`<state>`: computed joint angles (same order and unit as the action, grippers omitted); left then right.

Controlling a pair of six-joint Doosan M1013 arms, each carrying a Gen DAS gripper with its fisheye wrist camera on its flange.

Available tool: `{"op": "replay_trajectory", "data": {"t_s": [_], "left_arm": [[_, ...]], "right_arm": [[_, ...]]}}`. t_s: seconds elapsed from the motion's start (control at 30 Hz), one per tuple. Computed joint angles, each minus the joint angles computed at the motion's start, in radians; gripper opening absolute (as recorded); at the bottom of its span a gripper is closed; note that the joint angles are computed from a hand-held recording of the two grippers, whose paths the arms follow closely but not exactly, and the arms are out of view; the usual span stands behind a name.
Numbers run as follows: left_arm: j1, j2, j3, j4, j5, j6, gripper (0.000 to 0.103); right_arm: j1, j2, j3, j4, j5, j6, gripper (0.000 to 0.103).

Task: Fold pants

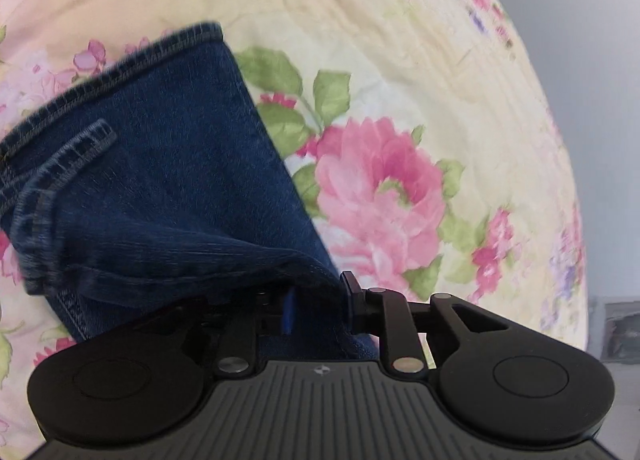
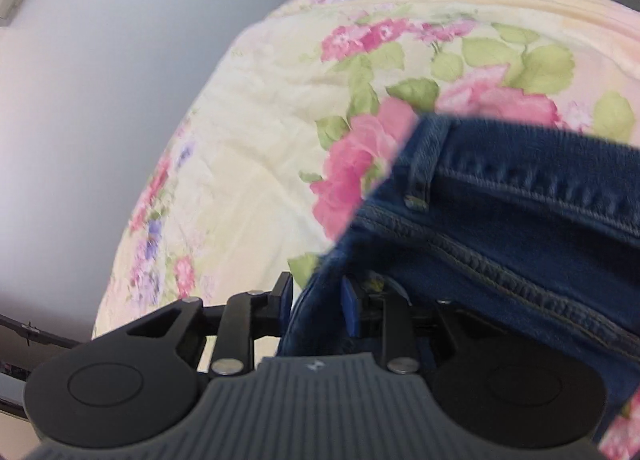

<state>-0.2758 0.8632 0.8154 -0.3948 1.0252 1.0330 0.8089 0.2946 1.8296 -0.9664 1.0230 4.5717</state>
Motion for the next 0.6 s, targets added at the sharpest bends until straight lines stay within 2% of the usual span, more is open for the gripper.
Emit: {"op": "replay_trajectory", "data": {"t_s": [0.07, 0.17, 0.2, 0.27, 0.3, 0.33, 0.4, 0.43, 0.47, 0.53, 0.6], "left_arm": [[0.001, -0.019, 0.014, 0.058, -0.04, 0.008, 0.027], [0.007, -0.054, 0.055, 0.14, -0.119, 0.006, 0.044], [0.005, -0.069, 0.075, 0.209, -0.151, -0.031, 0.048], [0.0, -0.092, 0.107, 0.366, -0.212, -0.105, 0.055], [0.002, -0.101, 0.121, 0.412, -0.235, -0.116, 0.062], [0.005, -0.107, 0.131, 0.439, -0.246, -0.116, 0.064], [0.013, -0.117, 0.15, 0.435, -0.248, -0.073, 0.064], [0.016, -0.126, 0.169, 0.413, -0.256, -0.037, 0.065], [0.02, -0.135, 0.19, 0.39, -0.264, 0.001, 0.065], [0.023, -0.17, 0.265, 0.347, -0.311, 0.061, 0.066], [0.027, -0.204, 0.343, 0.281, -0.378, 0.138, 0.066]], "right_arm": [[-0.001, 0.007, 0.005, -0.01, 0.026, -0.011, 0.024], [0.015, 0.009, -0.002, 0.023, 0.072, -0.075, 0.024], [0.033, 0.011, -0.007, 0.027, 0.106, -0.102, 0.024], [0.043, 0.014, -0.014, 0.028, 0.123, -0.114, 0.024], [0.069, 0.022, -0.031, 0.006, 0.153, -0.127, 0.024], [0.069, 0.022, -0.031, 0.006, 0.153, -0.127, 0.024], [0.098, 0.034, -0.051, -0.038, 0.169, -0.117, 0.024], [0.13, 0.052, -0.077, -0.1, 0.167, -0.057, 0.024], [0.135, 0.054, -0.074, -0.117, 0.174, -0.046, 0.025], [0.166, 0.084, -0.103, -0.201, 0.144, 0.045, 0.026], [0.186, 0.122, -0.152, -0.234, 0.117, 0.016, 0.026]]}}
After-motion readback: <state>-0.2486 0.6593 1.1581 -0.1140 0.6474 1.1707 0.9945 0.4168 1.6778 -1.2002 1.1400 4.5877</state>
